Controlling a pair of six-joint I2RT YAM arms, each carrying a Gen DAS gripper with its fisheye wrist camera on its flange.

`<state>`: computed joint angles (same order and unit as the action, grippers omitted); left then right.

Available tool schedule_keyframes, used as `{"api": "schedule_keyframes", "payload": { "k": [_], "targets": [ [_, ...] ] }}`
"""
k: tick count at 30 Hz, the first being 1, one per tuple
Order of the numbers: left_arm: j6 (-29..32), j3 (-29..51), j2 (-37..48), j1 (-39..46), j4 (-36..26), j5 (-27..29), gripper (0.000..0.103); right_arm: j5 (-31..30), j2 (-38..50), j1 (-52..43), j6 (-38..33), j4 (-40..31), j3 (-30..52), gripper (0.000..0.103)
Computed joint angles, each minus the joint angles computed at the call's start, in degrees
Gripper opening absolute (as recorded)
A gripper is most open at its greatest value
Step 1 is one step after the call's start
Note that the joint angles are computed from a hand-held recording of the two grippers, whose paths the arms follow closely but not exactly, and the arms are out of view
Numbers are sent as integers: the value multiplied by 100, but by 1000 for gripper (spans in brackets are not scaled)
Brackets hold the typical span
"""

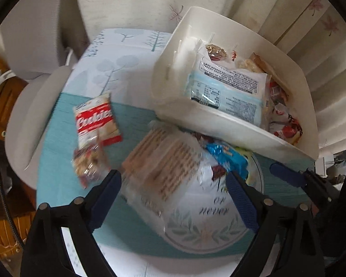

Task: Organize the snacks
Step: 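Grasp the blue wrapped snack with the right tool while the left tool grasps the clear pastry packet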

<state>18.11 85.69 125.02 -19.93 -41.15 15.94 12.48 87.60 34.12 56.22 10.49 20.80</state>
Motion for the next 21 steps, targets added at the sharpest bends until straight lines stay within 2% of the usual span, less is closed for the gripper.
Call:
{"api": "schedule_keyframes", "payload": {
  "k": [6, 14, 21],
  "targets": [
    [-14, 445, 642, -149, 125, -103, 92, 139, 641, -82, -105, 614, 50, 71],
    [-40, 818, 1132, -144, 167, -68, 94, 140, 1233, -269, -243, 838, 247, 70],
    [-158, 1046, 1494, -80, 205, 88, 99, -7, 1688, -430, -483, 869, 489, 56]
  ]
}}
